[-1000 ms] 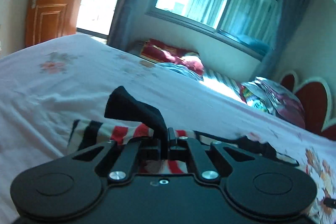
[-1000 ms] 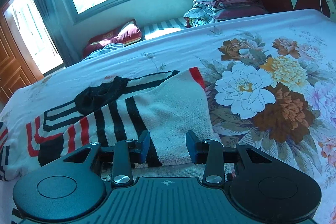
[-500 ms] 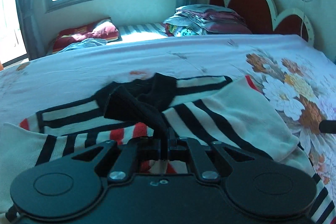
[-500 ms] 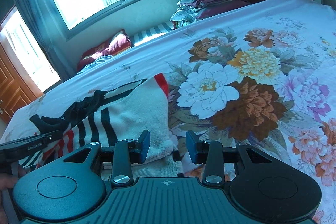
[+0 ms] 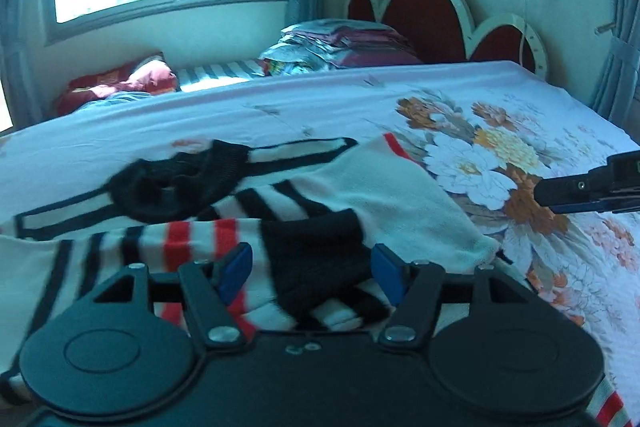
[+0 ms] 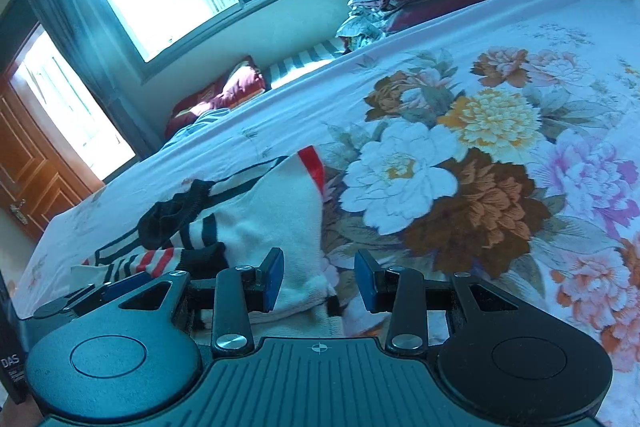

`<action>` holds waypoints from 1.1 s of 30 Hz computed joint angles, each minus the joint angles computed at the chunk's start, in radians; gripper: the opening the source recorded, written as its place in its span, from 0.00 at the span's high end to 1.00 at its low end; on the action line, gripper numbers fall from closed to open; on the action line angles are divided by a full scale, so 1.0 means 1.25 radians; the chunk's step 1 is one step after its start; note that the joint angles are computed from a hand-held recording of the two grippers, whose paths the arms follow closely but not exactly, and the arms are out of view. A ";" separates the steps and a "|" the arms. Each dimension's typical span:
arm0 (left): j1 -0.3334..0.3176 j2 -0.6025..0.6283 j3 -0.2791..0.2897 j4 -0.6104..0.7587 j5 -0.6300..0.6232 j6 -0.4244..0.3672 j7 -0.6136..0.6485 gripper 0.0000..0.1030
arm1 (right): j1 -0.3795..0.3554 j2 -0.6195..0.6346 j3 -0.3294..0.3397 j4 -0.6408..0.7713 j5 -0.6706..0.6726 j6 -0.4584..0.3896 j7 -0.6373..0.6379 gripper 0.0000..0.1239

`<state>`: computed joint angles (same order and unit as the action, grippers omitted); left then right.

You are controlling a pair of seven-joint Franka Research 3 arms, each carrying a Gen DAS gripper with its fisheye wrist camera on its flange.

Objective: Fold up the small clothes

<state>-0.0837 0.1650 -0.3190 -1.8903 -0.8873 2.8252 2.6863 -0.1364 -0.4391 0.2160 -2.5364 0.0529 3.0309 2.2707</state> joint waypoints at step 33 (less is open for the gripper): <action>0.192 0.034 0.090 0.027 0.248 -0.069 -0.206 0.78 | 0.214 0.287 -0.107 0.260 -0.152 -0.081 -0.020 0.94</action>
<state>0.1560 0.2080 -0.2064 -1.8567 -0.5767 2.7386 2.4287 0.1312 -0.0797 0.0824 -2.2112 -0.1368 2.9297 2.2460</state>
